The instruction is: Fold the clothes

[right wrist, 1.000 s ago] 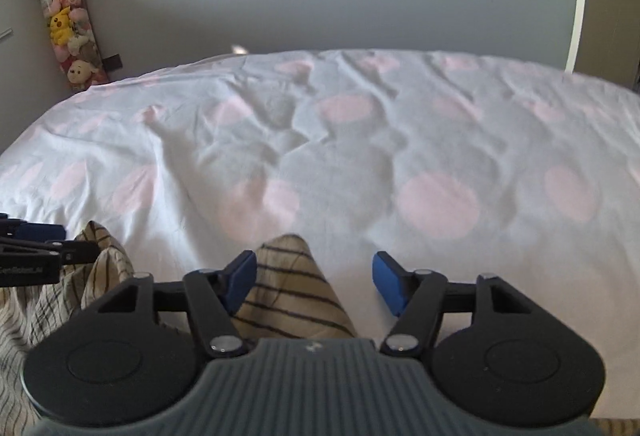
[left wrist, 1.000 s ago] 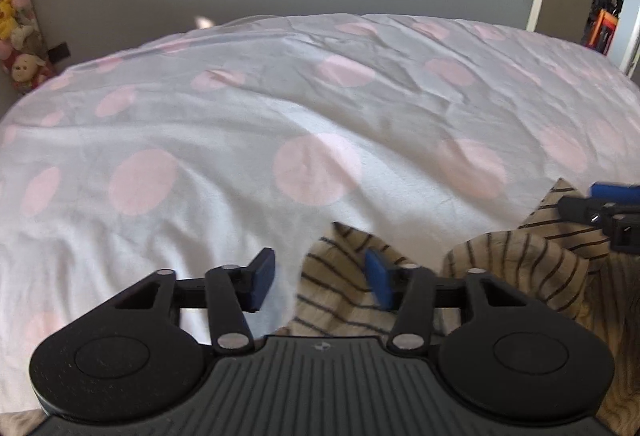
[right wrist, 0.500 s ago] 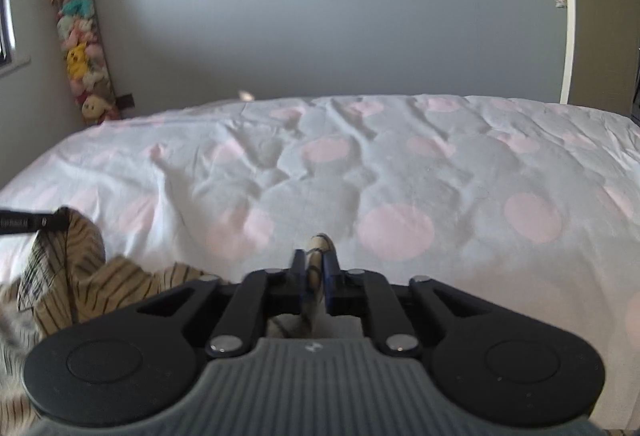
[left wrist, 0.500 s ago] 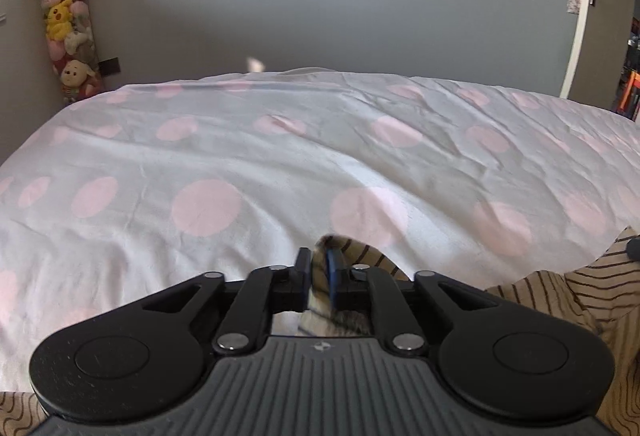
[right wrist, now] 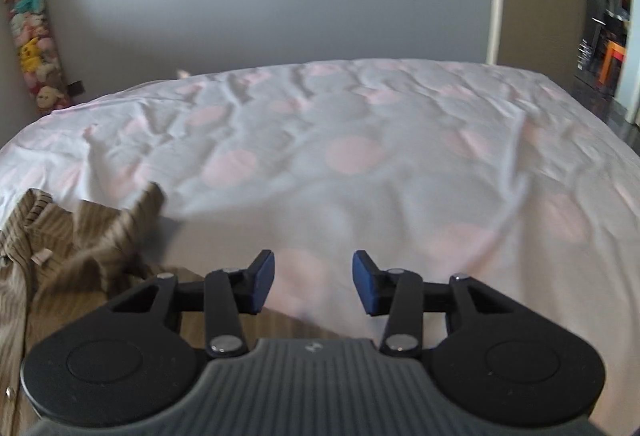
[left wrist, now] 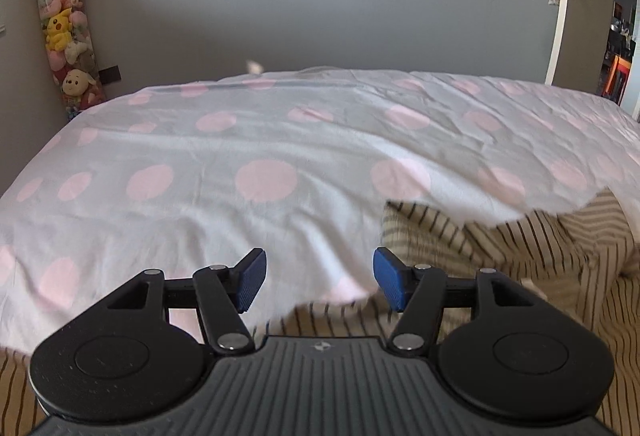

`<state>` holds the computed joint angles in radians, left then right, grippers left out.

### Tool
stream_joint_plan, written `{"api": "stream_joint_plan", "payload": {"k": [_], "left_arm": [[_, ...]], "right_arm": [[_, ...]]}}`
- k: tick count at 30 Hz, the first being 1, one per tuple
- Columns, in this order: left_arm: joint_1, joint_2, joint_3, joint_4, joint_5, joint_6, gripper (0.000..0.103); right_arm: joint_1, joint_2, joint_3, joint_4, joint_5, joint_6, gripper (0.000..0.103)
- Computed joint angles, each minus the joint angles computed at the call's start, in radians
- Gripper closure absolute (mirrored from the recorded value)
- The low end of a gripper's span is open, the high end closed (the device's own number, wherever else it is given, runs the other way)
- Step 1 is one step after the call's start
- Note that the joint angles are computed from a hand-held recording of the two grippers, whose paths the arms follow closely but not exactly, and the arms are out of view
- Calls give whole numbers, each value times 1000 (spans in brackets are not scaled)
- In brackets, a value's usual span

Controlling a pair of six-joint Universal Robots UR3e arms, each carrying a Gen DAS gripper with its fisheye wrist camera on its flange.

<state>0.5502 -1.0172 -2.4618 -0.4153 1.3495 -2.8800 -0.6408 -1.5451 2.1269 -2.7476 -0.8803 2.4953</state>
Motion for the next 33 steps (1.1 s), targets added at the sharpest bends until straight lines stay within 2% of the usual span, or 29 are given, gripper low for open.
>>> {"api": "stream_joint_plan", "payload": {"k": [4,6,7,10,14,17,22,27,28,29,32,33], "left_arm": [[60,222,-32,-251,-65,89,46],[37,264,-11,-334,-86,105,46],[-6,251,7,-336,-79,85,46],[-203,112,87,-252,-10,-37,46],[-513,-198,258,-78,120,-221,45],[-684,-439,425,2,207,-302,41],[-847,-760,735,-9,282,-377,41],[-938,-1027,1026,-89,373,-423,41],[-952,-1072,1083,-119,397,-432,45],[-962,-1110,1133,-153,416,-446,53],[-965,-1191,1232,-231,417,-493,68],[-966,-1208,1251,-250,420,-505,76]], "right_arm": [[-164,-62,23,115,23,-76,57],[-229,-77,18,170,25,-92,57],[-253,-85,21,189,29,-103,57],[-321,-113,39,245,50,-156,58],[-389,-150,64,284,66,-230,58],[-445,-160,57,323,86,-286,58],[-528,-144,-16,491,128,-411,58],[-561,-74,-115,613,146,-455,59],[-566,-52,-141,644,149,-459,60],[-570,-37,-156,666,152,-457,60],[-585,-2,-179,741,166,-475,60],[-589,10,-187,770,169,-484,60]]}}
